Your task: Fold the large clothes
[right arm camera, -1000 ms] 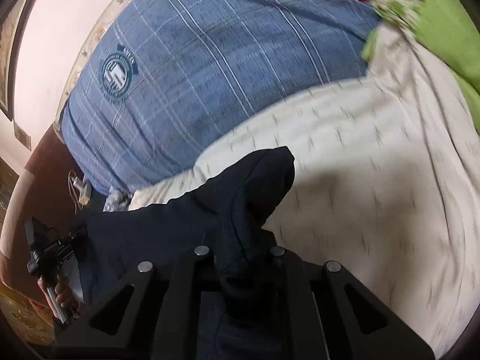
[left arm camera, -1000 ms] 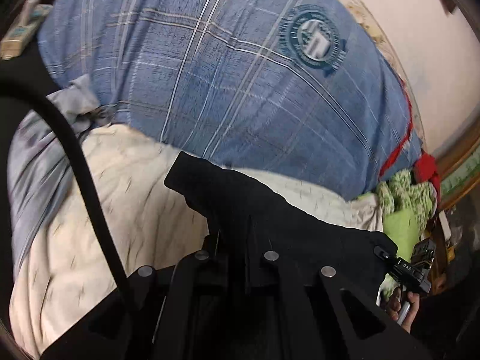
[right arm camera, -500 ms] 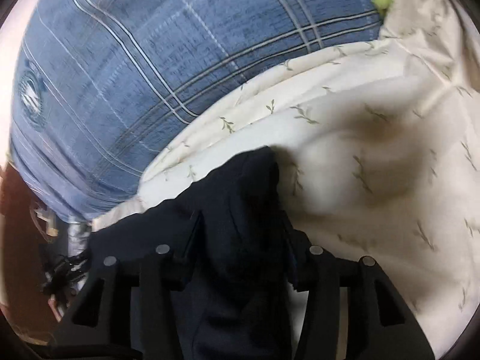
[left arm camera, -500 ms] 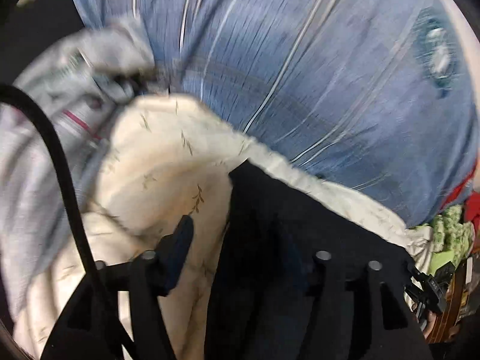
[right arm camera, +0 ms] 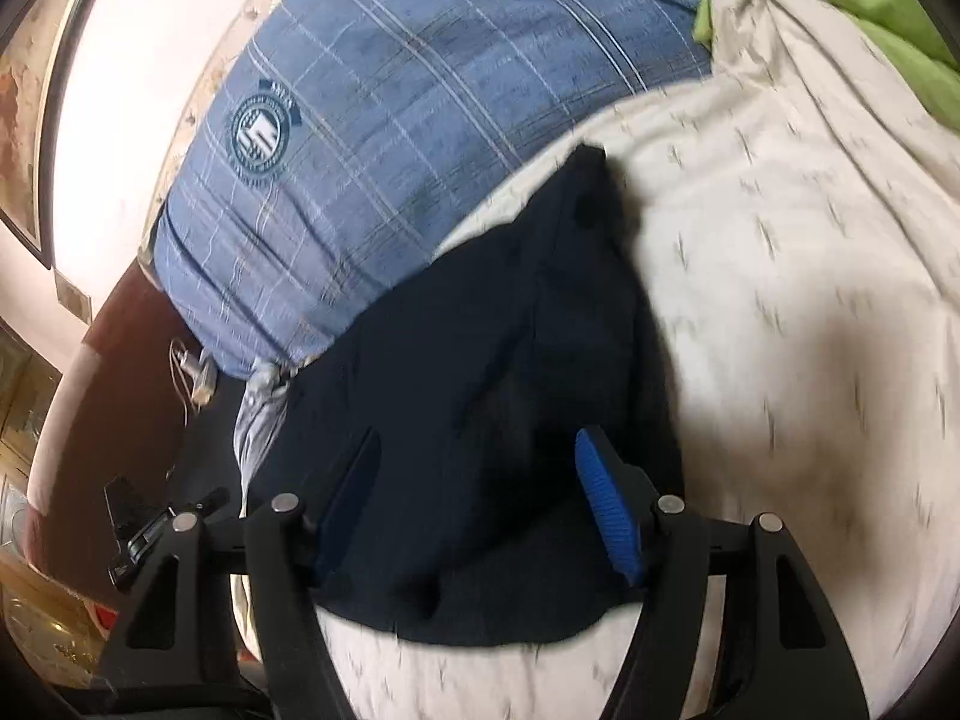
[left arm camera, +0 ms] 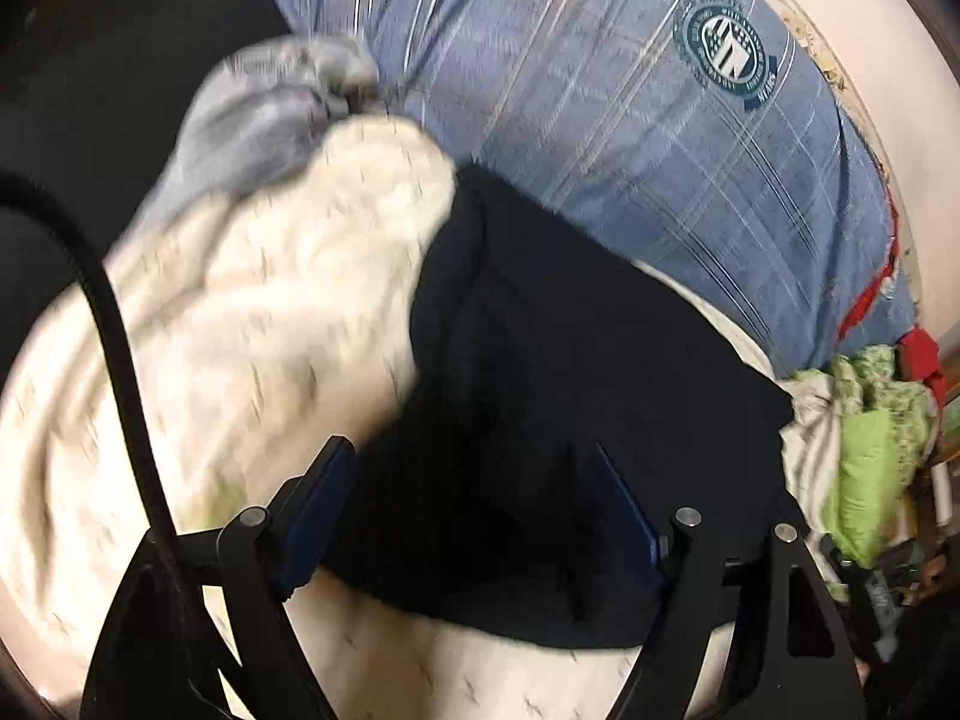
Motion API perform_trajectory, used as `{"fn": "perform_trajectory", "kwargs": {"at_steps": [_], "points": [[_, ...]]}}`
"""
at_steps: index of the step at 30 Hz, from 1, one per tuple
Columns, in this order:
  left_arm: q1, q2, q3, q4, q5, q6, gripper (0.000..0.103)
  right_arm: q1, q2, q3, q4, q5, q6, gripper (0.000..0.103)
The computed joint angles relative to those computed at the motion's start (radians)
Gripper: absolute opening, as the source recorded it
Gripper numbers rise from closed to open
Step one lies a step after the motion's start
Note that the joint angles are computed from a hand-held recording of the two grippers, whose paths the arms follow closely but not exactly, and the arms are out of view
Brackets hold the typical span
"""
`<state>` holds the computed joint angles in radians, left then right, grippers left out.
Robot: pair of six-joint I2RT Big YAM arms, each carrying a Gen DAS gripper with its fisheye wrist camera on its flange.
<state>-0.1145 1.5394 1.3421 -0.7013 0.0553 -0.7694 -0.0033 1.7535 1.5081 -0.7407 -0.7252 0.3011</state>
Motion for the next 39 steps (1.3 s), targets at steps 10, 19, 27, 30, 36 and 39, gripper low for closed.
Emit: {"fn": "perform_trajectory", "kwargs": {"at_steps": [10, 19, 27, 30, 36, 39], "points": [[-0.028, 0.057, 0.030, -0.054, -0.001, -0.013, 0.050, 0.026, 0.094, 0.079, -0.128, 0.030, -0.018, 0.021], [-0.037, 0.053, 0.023, -0.060, -0.039, 0.022, 0.035, 0.023, 0.075, 0.061, -0.142, 0.118, -0.073, 0.007], [-0.030, 0.039, 0.010, -0.067, -0.037, 0.059, 0.022, 0.035, 0.063, 0.041, -0.106, 0.158, -0.088, 0.007], [-0.020, 0.034, 0.005, -0.057, -0.014, 0.036, 0.022, 0.034, 0.057, 0.033, -0.099, 0.146, -0.083, 0.007], [-0.013, -0.026, -0.041, -0.013, -0.003, 0.024, 0.039, 0.029, 0.036, 0.015, -0.079, 0.142, -0.081, 0.007], [-0.003, -0.039, -0.055, 0.007, 0.012, 0.011, 0.054, 0.027, 0.039, 0.020, -0.078, 0.126, -0.058, 0.008]]}}
